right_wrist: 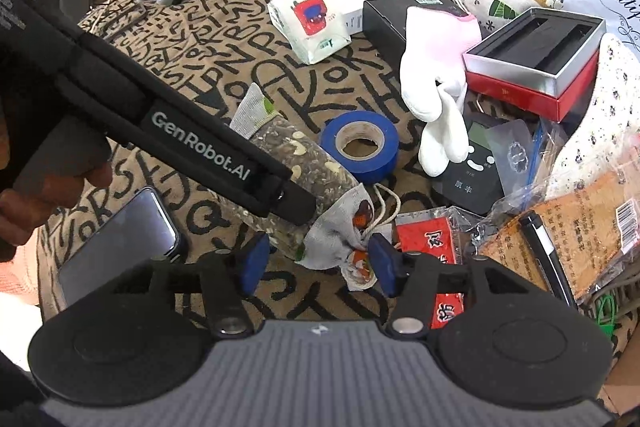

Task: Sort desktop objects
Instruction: 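Close the left tool on the gauze bag of seeds, then lift the seed bag with the left tool and carry it over the cardboard box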

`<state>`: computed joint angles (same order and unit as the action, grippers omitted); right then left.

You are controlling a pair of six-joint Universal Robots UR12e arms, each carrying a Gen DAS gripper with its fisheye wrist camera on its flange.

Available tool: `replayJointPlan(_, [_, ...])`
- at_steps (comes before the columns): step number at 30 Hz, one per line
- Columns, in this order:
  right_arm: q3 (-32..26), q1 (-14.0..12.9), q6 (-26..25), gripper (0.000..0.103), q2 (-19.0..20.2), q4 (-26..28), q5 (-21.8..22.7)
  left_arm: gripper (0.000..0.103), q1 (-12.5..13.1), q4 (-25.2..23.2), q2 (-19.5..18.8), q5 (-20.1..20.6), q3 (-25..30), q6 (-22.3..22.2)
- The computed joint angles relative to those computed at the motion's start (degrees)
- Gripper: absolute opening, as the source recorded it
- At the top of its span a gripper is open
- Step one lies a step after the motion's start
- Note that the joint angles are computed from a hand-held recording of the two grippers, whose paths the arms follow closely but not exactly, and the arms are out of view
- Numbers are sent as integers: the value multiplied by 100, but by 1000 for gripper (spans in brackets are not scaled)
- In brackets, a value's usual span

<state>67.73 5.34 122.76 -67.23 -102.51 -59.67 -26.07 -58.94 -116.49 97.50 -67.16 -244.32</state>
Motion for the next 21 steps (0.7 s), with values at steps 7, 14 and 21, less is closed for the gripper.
replayJointPlan(7, [-127, 58, 295, 64, 162, 123, -110, 84, 66, 58, -56, -186, 2, 73])
replayJointPlan(14, [-225, 11, 177, 38, 159, 320, -146, 67, -15, -153, -122, -51, 279, 400])
replayJointPlan(21, [-142, -167, -43, 36, -27, 604, 174, 66, -200, -86, -46, 135, 311, 453])
